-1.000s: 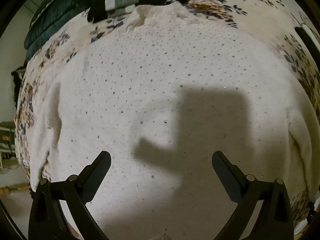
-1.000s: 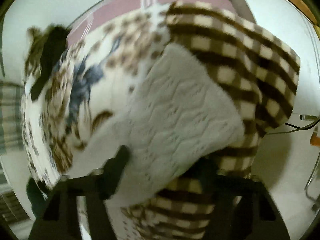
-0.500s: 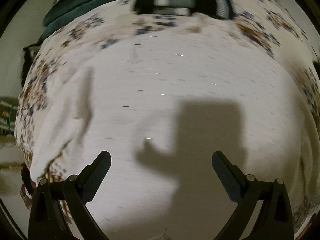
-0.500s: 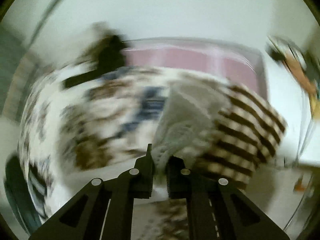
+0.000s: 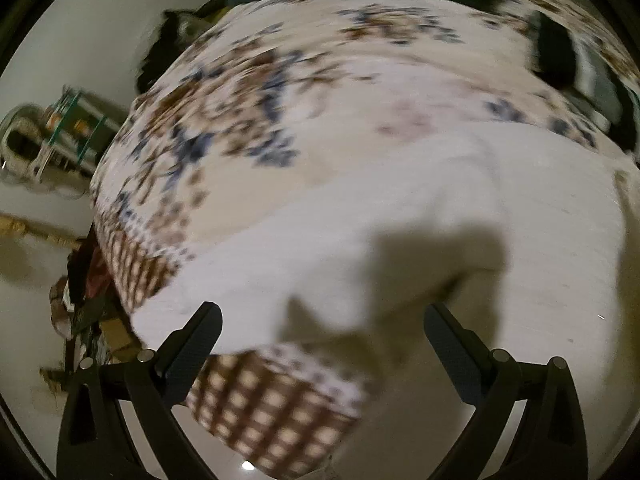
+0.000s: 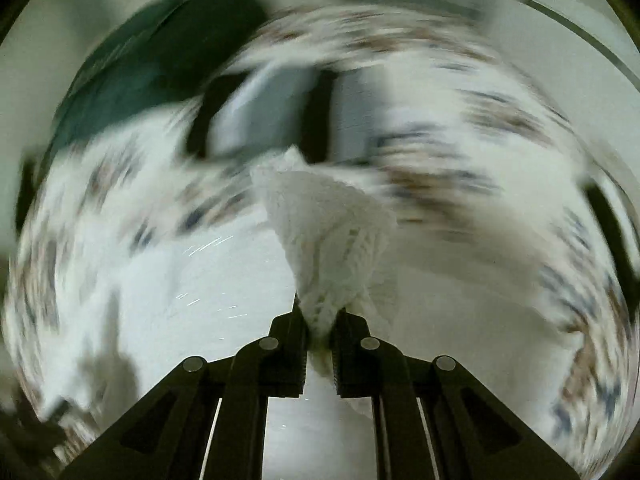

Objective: Fold small clothes

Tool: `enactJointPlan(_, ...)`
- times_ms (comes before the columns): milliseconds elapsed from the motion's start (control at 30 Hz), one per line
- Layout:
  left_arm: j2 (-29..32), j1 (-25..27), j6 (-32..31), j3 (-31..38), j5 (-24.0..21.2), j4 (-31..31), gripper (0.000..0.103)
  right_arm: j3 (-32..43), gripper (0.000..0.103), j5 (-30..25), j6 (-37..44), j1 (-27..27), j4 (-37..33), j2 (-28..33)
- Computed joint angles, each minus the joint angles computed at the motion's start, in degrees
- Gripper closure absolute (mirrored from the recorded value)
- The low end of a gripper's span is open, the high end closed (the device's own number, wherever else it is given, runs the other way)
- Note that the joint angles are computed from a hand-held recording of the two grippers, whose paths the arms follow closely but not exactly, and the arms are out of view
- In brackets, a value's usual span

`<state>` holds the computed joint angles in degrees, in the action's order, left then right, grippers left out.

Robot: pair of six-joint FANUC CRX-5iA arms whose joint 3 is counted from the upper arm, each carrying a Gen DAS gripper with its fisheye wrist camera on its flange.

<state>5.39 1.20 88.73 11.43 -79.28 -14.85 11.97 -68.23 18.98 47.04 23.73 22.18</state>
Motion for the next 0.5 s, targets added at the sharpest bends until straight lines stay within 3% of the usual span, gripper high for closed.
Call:
enactJointPlan(200, 0.61, 6.03, -1.49, -0.57, 1.67, -0.62, 0.0, 25.75, 0.094, -7.85, 13.15, 3.9, -2.05, 19.76)
enactJointPlan(300, 1.62, 8.09, -2.38, -0.34, 1.32, -0.13, 0.0, 32.02, 0.091, -12.56, 15.94, 3.76, -5.1, 23.58)
enactJointPlan(367, 1.79, 10.0, -3.43, -0.47, 1.03, 0.95, 0.0, 30.29, 0.084, -12.34, 14.37, 1.89, -12.72, 21.23)
enactJointPlan(400, 1.5, 11.06, -3.96, -0.74, 1.05, 1.67, 0.0, 28.26, 0.069, -10.82, 13.22, 1.46, -14.45, 19.58)
enactJointPlan(500, 0.55, 14.66, -6.04, -1.55, 0.31, 4.57, 0.0, 14.99, 0.042, -3.83, 5.05, 1.14, -17.83, 9.1)
